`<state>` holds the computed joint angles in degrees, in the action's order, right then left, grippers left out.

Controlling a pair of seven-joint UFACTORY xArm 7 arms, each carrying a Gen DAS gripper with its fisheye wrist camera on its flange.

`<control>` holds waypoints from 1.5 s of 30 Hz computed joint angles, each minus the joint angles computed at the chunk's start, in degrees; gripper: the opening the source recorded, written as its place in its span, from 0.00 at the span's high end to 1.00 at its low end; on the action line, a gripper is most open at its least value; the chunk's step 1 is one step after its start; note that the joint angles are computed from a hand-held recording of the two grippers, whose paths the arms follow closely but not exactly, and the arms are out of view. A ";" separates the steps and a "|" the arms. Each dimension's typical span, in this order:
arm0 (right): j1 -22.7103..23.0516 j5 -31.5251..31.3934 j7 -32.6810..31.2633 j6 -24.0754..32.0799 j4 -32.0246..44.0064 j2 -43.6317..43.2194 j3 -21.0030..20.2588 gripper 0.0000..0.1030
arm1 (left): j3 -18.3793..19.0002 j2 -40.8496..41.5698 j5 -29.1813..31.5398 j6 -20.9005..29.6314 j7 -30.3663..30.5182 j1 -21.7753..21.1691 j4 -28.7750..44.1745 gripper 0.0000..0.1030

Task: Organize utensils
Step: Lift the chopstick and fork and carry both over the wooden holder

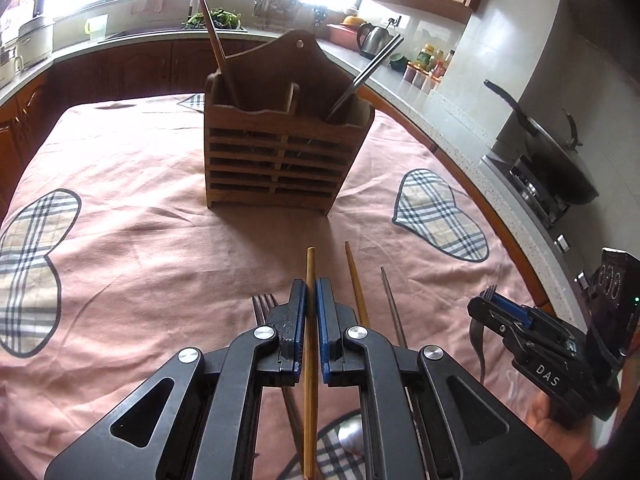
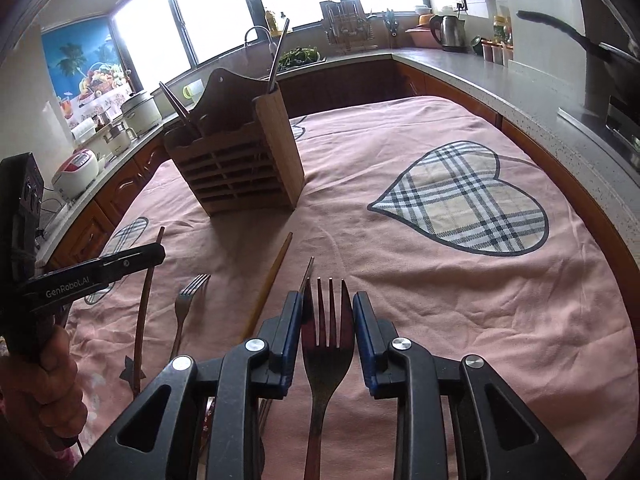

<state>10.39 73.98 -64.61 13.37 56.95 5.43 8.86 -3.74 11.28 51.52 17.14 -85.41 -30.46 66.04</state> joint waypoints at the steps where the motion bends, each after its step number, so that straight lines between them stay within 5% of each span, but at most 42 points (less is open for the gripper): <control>1: -0.13 0.77 -0.57 0.29 -0.22 -0.62 0.03 0.74 | 0.36 -0.77 1.29 -0.12 -1.48 -0.37 -0.46 0.95; 13: 1.89 8.16 -6.72 1.74 -3.59 -7.81 -2.71 0.74 | -5.06 -9.67 12.74 1.74 -14.53 3.42 -6.69 0.95; 36: 3.87 11.83 -10.03 2.65 -4.46 -13.04 -4.64 0.76 | -12.76 -19.65 19.19 4.84 -22.45 9.83 -11.57 0.95; 40: 3.94 12.07 -10.19 2.95 -3.75 -12.94 -4.75 0.81 | -13.52 -21.27 20.23 5.26 -23.35 10.88 -11.84 0.95; 41: 3.95 12.19 -10.34 2.87 -3.61 -12.95 -4.73 0.95 | -13.67 -21.56 20.37 5.33 -23.50 11.16 -11.88 0.95; 45: 3.86 12.11 -10.24 3.51 -2.88 -12.30 -4.81 0.98 | -14.07 -21.99 20.80 5.27 -24.02 12.15 -11.93 0.95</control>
